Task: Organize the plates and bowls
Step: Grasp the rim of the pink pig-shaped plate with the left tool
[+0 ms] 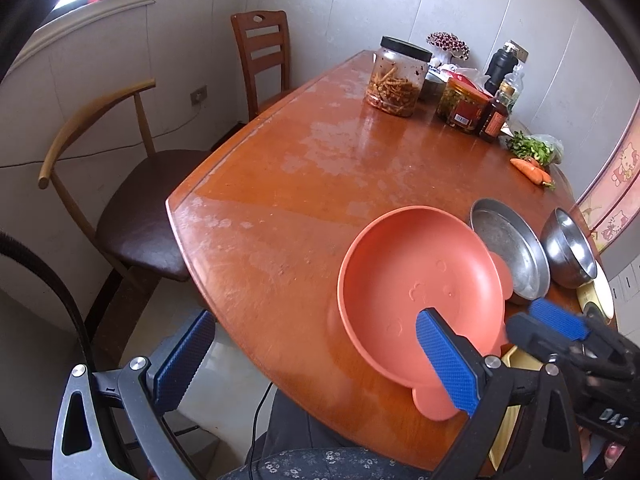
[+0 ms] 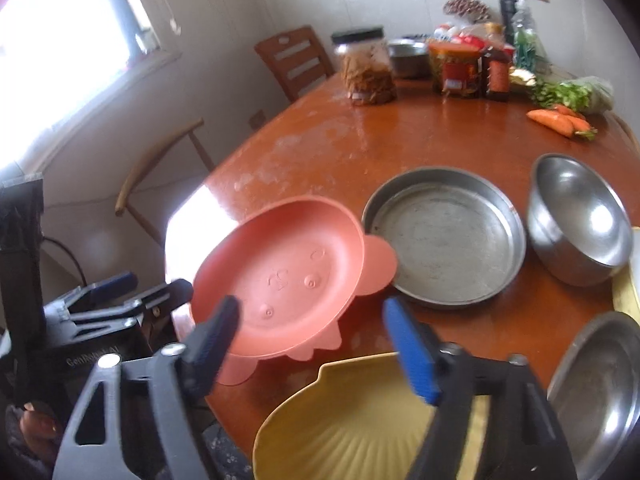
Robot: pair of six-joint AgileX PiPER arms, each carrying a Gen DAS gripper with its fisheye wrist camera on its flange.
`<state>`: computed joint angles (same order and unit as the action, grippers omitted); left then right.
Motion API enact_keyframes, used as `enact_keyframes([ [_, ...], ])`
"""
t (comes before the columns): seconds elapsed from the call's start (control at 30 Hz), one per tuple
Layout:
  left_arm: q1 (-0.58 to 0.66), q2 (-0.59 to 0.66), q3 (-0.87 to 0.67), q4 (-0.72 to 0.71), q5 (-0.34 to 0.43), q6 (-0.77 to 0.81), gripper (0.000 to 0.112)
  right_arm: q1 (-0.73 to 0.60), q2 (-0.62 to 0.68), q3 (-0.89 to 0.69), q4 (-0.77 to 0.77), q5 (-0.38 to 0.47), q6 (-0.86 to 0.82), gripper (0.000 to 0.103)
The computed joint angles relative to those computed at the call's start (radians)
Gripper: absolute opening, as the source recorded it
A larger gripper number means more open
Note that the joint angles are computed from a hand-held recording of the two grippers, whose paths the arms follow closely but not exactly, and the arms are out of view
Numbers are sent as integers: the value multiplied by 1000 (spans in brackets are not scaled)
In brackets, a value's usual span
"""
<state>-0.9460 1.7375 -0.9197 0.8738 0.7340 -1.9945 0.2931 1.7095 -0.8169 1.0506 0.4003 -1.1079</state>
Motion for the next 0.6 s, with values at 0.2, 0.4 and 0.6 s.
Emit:
enact_keyframes([
  [0.2,61,25,-12,-31,-68,78,87,19,64,-42,-96,-7,109,52],
  [0.4,112,50,-9,-60,-177,124,49,27,103,-82,-170,-29,172,35],
  [0.6,142,58,6,-67,-272,144,21,39,118,-92,-162,-55,146,31],
])
